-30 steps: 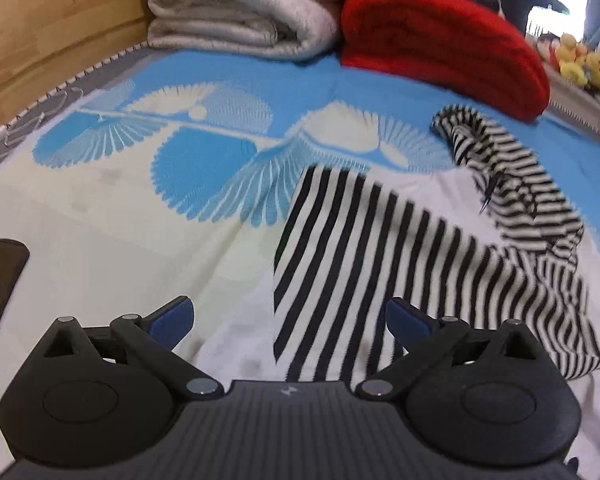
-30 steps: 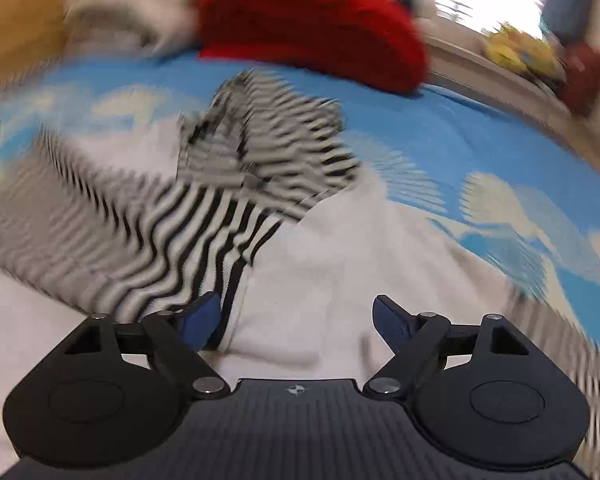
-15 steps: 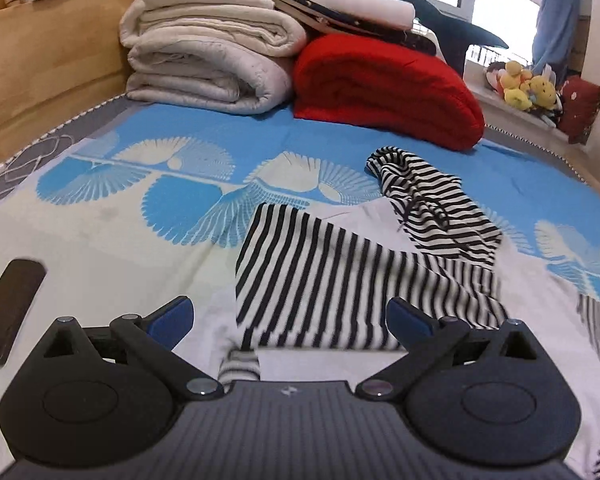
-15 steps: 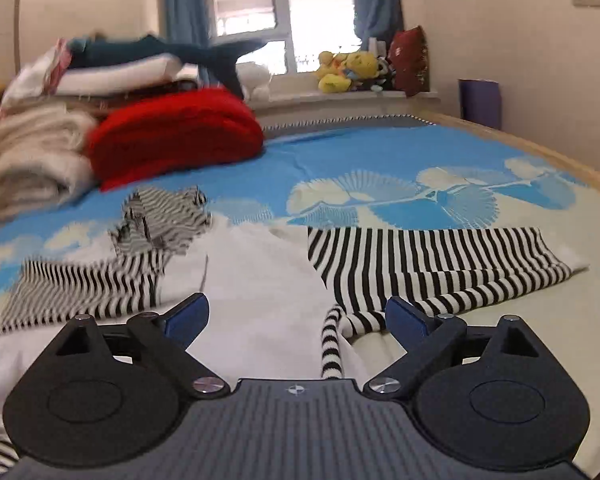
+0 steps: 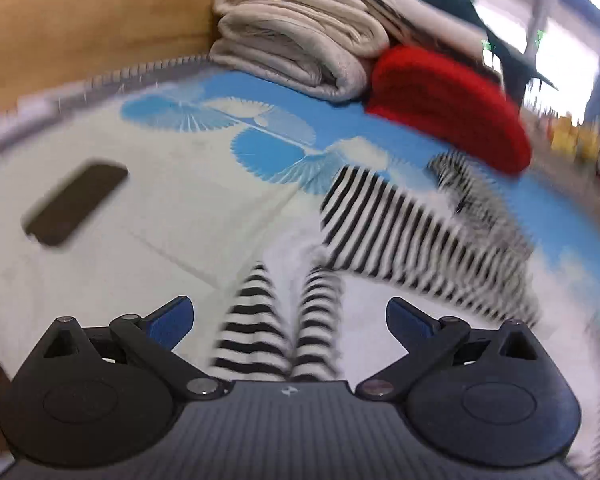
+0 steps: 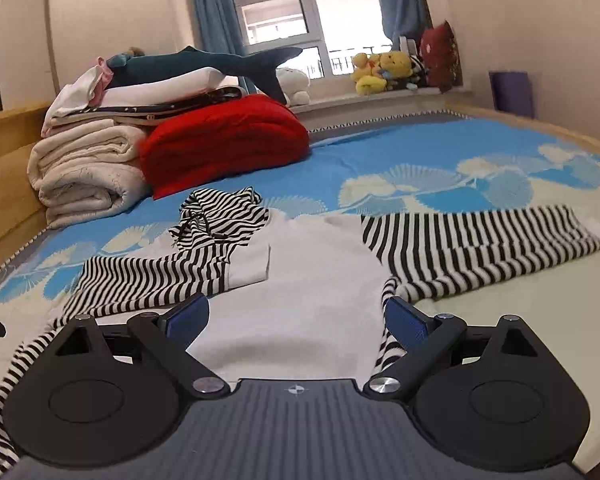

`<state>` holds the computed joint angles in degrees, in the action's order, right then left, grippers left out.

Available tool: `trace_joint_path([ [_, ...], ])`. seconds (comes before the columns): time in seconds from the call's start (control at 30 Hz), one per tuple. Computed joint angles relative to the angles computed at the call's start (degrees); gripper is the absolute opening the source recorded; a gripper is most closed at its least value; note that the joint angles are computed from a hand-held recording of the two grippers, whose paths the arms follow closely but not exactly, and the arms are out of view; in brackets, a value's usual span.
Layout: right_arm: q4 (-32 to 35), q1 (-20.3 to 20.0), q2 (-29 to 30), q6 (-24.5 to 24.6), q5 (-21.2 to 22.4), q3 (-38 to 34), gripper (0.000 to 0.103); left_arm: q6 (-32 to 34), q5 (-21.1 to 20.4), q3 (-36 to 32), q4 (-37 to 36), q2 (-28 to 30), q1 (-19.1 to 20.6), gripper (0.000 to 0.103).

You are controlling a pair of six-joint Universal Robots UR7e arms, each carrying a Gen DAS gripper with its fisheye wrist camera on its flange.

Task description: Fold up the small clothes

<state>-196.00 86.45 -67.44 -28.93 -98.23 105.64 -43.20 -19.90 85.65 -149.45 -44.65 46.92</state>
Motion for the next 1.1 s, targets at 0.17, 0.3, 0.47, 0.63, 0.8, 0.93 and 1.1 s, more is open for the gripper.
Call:
trace_joint_path([
  [0.17, -0.02, -0.27, -0.04, -0.54, -0.49, 0.22, 0.095, -8.37, 0.22, -0.20, 7.80, -1.35, 0.43, 0.103],
  [0.3, 0.37, -0.72, -0.30, -0.78, -0.64, 0.21, 0.095, -5.06, -1.43, -1.54, 5.61, -0.42, 1.02, 0.103],
  [0.47, 1.54, -1.45, -0.91, 2.82, -0.99, -0.30, 0.095, 0.75, -2.51, -5.53, 3.88, 2.56, 1.89, 0.103],
  [0.63, 3.46, -4.06, -2.33, 19.24, -0.38, -4.82, 0.095, 2.08, -5.82, -7.14, 3.39, 3.49, 2.48, 0.103],
  [0.8, 10.33, -9.30, 1.54, 39.74, -8.57, -20.98, 0.095, 1.34, -4.91, -7.70, 7.40, 3.47, 2.33, 0.103],
  [0.93, 21.98, -13.97, 6.16, 52.84, -11.94, -34.15, 0.094, -2.91, -2.65, -9.94, 17.97, 2.93, 2.28, 0.103],
  [1.1, 27.37, -15.54, 15.26, 49.97, -16.93, -48.90, 0.095, -2.98, -0.30, -18.85, 22.38, 6.77, 3.58, 0.103],
])
